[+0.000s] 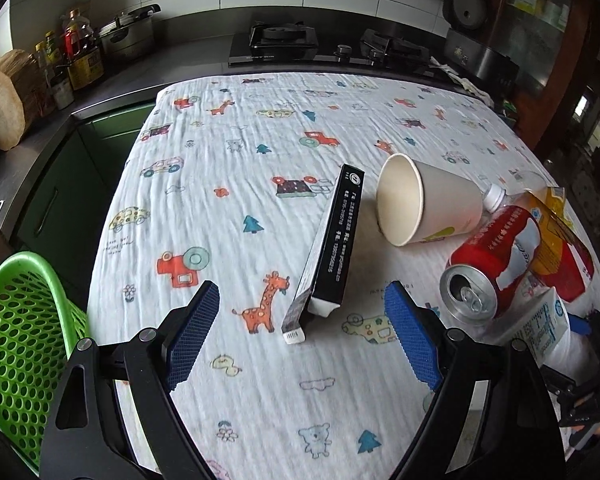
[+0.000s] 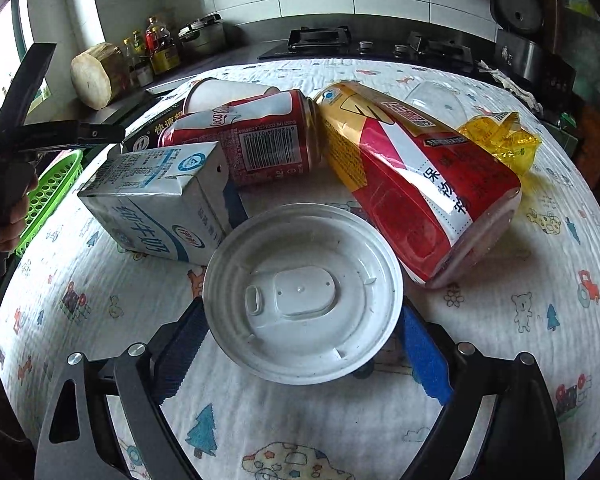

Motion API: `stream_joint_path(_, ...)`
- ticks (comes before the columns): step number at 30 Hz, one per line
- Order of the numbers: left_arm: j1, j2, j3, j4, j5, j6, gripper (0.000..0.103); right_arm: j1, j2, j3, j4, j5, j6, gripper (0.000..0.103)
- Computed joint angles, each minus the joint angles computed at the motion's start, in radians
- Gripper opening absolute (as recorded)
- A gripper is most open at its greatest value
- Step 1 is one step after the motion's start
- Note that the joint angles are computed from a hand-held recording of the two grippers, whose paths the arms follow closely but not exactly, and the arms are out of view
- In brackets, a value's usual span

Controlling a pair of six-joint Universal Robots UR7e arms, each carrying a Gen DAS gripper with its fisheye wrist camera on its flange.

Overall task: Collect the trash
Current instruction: 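Grasp the black box with the left gripper while the right gripper grasps the white lid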

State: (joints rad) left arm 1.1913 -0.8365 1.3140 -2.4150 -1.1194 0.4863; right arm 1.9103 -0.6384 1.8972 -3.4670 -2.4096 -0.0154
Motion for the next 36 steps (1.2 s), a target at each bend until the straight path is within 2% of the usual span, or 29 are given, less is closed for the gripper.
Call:
stream_joint_path(5,-0.006,0.039,-0.033,-0.004,0.005,0.039,0.082,-0.001,-0.004,0.007,-0.002,0.007,0.001,0.088)
stream_joint_path(11,-0.006,0.081,-0.078,0.025,0.004,0.063,0.063,0.004,-0.004,0.013,-0.001,0.007,0.008,0.087)
stream_joint_path(17,-0.001,0.093,-0.096,0.059,-0.015,0.052,0.023,0.011,-0.007,0.028,-0.009,0.016,0.021,0.087)
stream_joint_path(25,0.003,0.024,-0.016,0.029,-0.027,0.055,0.019,0.040,-0.003,0.042,-0.022,0.017,0.034,0.087)
stream_joint_path(32,0.026,-0.090,0.057,0.012,-0.057,0.023,0.019,0.084,0.004,0.051,-0.015,0.046,0.055,0.087)
stream_joint_path(36,0.049,-0.161,0.089,-0.011,-0.050,0.015,0.019,0.120,0.021,0.031,0.000,0.059,0.041,0.087)
